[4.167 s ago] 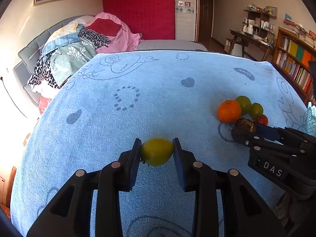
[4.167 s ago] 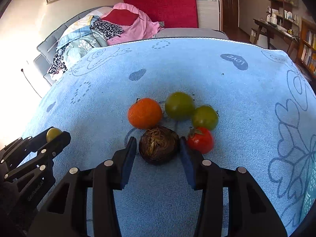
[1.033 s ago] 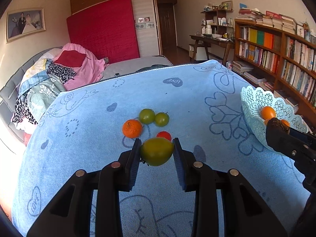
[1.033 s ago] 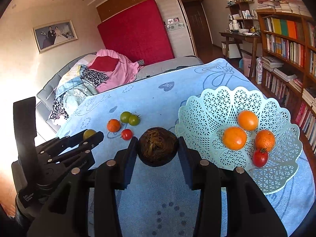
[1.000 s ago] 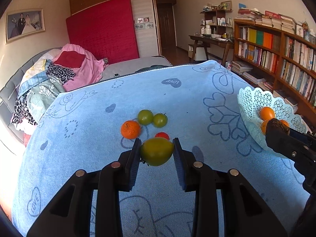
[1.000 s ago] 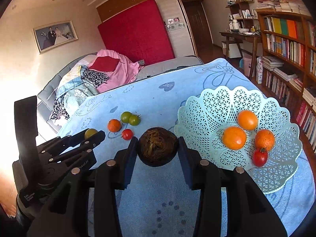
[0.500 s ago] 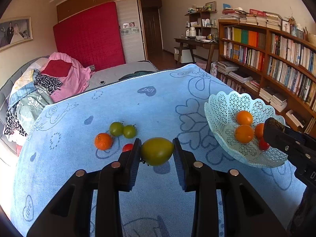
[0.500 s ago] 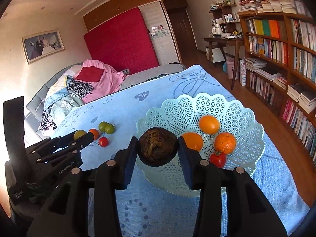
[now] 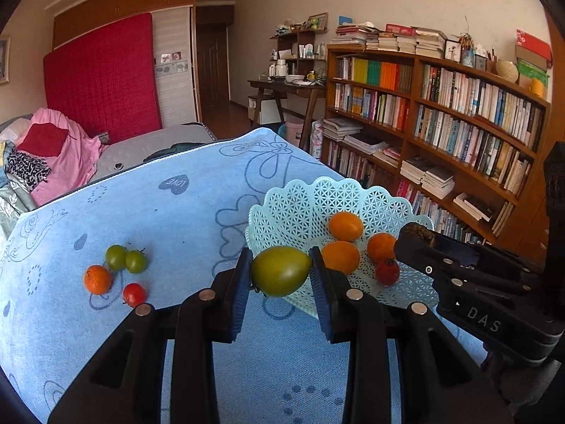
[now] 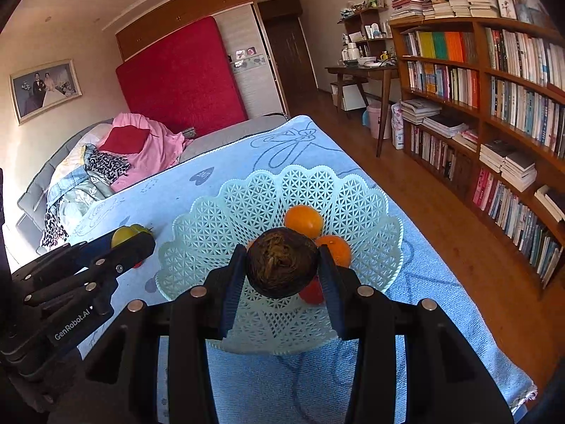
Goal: Organize fruits
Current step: 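Open both grippers to drop both fruits into the basket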
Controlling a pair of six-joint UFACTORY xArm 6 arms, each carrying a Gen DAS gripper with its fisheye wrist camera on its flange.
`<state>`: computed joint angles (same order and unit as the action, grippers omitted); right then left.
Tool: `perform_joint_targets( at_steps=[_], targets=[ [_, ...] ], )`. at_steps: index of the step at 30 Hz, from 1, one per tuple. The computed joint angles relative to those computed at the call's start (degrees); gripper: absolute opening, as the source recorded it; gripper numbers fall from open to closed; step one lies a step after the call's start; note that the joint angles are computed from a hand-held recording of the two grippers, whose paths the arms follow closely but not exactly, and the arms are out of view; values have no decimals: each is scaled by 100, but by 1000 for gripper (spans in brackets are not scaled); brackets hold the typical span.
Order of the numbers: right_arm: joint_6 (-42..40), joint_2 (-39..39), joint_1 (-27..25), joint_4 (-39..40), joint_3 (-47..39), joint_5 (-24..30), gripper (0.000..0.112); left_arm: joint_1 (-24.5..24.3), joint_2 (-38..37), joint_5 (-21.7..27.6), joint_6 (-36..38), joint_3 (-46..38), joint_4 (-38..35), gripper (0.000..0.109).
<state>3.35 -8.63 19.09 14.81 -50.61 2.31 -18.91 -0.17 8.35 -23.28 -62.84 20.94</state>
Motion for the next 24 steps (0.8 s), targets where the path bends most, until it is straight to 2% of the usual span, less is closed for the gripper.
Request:
perform_joint_targets(
  at_steps=[5, 9, 11, 13, 15, 20, 22, 24],
  targets=[
    [64, 21, -21, -14, -7, 17, 42, -159, 88, -76, 1249, -23, -1359, 33],
    [-46, 65, -18, 138, -37, 45, 42, -191, 133, -76, 1499, -32, -1590, 37],
    [-169, 69, -13, 308, -48, 61, 42, -144, 125, -72, 1180, -28, -1308, 65],
    [-403, 62, 3, 639, -50, 44, 46, -66, 119, -75, 707, -34, -882, 67],
    [-164, 18, -35, 483, 14, -64, 64, -12, 134, 26, 508, -86, -755, 67],
    [16, -33, -51, 371, 64, -148, 65, 170, 134, 206, -451, -144, 105, 76],
    [9, -32, -52, 371, 65, -144, 65, 235, 116, 242, -975, -153, 674, 85],
    [-36, -12, -42, 409, 47, -126, 65, 302, 97, 261, -1640, -172, 1436, 88]
  ],
)
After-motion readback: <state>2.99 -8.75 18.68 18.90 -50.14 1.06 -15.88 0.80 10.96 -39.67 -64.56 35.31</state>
